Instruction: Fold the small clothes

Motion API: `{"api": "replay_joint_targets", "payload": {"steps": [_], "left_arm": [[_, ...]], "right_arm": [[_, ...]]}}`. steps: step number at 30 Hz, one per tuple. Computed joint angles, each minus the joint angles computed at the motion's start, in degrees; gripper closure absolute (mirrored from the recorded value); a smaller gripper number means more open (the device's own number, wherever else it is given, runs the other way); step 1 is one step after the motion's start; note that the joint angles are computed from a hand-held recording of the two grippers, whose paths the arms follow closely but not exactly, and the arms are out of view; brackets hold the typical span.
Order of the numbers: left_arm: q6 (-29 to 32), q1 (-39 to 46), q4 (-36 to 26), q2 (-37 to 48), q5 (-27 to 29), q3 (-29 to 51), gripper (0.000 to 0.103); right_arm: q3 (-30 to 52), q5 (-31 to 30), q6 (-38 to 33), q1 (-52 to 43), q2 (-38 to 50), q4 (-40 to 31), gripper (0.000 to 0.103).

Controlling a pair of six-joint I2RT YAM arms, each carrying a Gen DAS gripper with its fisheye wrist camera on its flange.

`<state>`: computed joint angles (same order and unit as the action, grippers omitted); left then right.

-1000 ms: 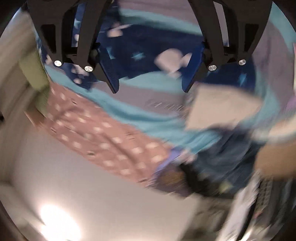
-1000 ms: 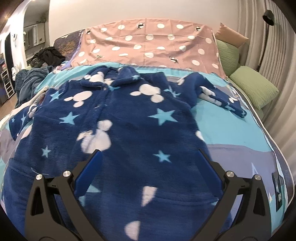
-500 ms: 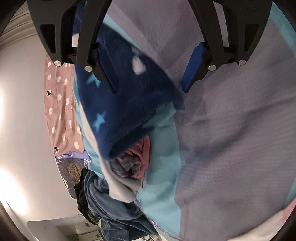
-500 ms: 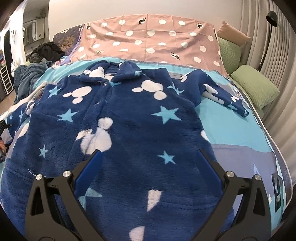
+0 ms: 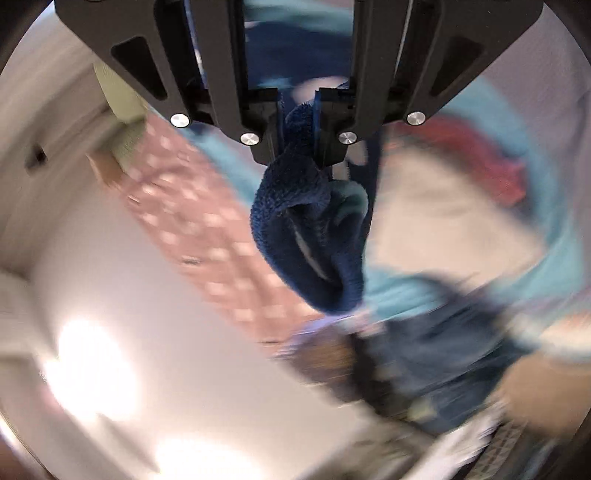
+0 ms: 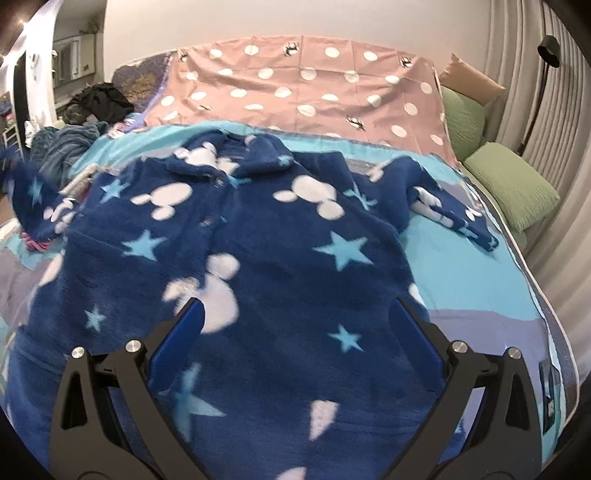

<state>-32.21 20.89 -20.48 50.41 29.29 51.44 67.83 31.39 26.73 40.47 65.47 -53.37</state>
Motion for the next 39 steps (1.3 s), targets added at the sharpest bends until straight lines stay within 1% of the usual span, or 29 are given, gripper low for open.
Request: {"api": "replay_joint_targets", "payload": {"steps": [2,3,7,10,11,12,13,14,15,16,17,18,20,21,22,23,24,25,26,27,28,29,31,33,34,35,36,38,39], "left_arm": [[-0.02,-11.68,-0.14,1.8,-5.15,6.63,0.092],[0.42,-16.13,-0.67,2.36,-7.0,8.68,0.092],[3.41,-42.49,-1.92,10.3,-20.16,16.47,0.092],[3.03,-54.38,-0.25,17.25,-24.54,17.06,0.091],[3.0,-56.05,-0.15,19.67,-25.18,17.9,0.089],[2.85,-59.14,-0.84,22.53,-27.31,18.15,0.077],[2.92,-61.77,-2.47,24.88,-29.4,18.43,0.07],[3.18,-62.55,-3.38,26.88,-29.89,19.34,0.055],[3.59,-64.32,-4.72,28.44,-30.63,19.67,0.051],[4.13,-65.56,-5.54,29.29,-30.99,20.09,0.051],[4.8,-66.46,-6.65,30.17,-31.47,21.07,0.047],[5.39,-67.26,-7.77,30.16,-32.96,21.37,0.04],[6.69,-68.5,-9.06,26.63,-36.98,19.51,0.034],[7.82,-68.57,-9.78,25.39,-38.9,19.45,0.028],[8.76,-68.71,-10.43,24.01,-40.99,19.04,0.025],[11.1,-66.54,-10.26,24.67,-41.43,20.04,0.024],[13.41,-65.17,-10.53,24.84,-43.58,20.43,0.021],[14.31,-65.31,-12.03,24.7,-46.62,21.07,0.018],[14.91,-65.77,-13.97,22.99,-50.99,19.87,0.015],[15.36,-65.74,-15.25,22.34,-53.63,19.19,0.015],[16.53,-64.43,-15.66,23.46,-54.34,20.03,0.015],[16.92,-64.08,-17.12,22.39,-56.99,18.72,0.015],[16.52,-62.77,-19.32,20.81,-59.64,17.22,0.015],[14.89,-60.01,-20.49,18.95,-60.06,14.72,0.013],[14.01,-58.34,-20.65,18.16,-59.13,13.52,0.013],[13.47,-56.32,-20.01,18.06,-57.36,12.53,0.013],[12.75,-53.56,-19.35,17.89,-54.38,11.66,0.013],[11.22,-49.46,-18.04,18.88,-49.57,11.13,0.013],[10.26,-47.29,-17.18,19.39,-46.52,11.1,0.013]], "right_arm": [[0.09,0.17,-0.38,0.92,-0.25,0.43,0.002],[0.15,0.23,-0.56,1.17,-0.32,0.4,0.002],[-0.39,0.8,-0.94,0.85,-1.62,-0.16,0.002],[-0.86,-0.23,-0.51,-2.0,-3.47,-1.13,0.002],[-0.9,-1.08,-0.41,-3.26,-4.03,-1.37,0.002],[-1.13,-2.21,-0.56,-4.69,-4.71,-1.41,0.002],[-1.24,-3.84,-0.65,-6.5,-5.45,-1.47,0.002],[-1.32,-4.9,-0.76,-7.56,-5.88,-1.43,0.002],[-1.33,-6.94,-1.14,-9.4,-6.5,-1.25,0.002],[-1.25,-8.55,-1.61,-10.72,-6.78,-1.18,0.002],[-0.91,-10.35,-2.34,-12.04,-6.72,-1.17,0.002],[-0.47,-12.9,-3.63,-13.66,-6.42,-0.92,0.002],[0.8,-16.74,-5.72,-15.8,-5.0,-0.64,0.006],[2.22,-19.57,-7.02,-17.13,-3.24,-0.33,0.013],[3.3,-21.48,-7.61,-17.8,-2.05,-0.33,0.02],[5.33,-25.45,-8.53,-19.27,0.4,-0.18,0.024],[6.68,-28.6,-8.82,-20.35,2.07,-0.02,0.031],[8.23,-31.5,-8.69,-21.08,3.95,0.02,0.036],[9.94,-34.28,-8.4,-21.63,5.94,-0.06,0.036],[12.33,-37.66,-8.03,-21.95,8.87,0.13,0.036],[13.89,-39.08,-7.96,-21.9,10.63,0.24,0.036],[16.14,-40.12,-7.9,-21.17,13.13,0.5,0.036],[19.35,-40.18,-8.45,-19.54,16.49,0.66,0.031],[22.75,-40.38,-10.03,-17.71,20.36,0.57,0.03],[24.41,-40.19,-10.3,-16.99,22.26,0.01,0.03],[25.93,-40.05,-10.28,-16.42,24.09,-0.63,0.03],[27.77,-39.78,-9.8,-15.54,26.43,-1.26,0.031],[28.6,-38.5,-9.75,-14.43,27.98,-0.92,0.038],[29.33,-36.68,-10.7,-13.31,28.9,-0.37,0.044]]}}
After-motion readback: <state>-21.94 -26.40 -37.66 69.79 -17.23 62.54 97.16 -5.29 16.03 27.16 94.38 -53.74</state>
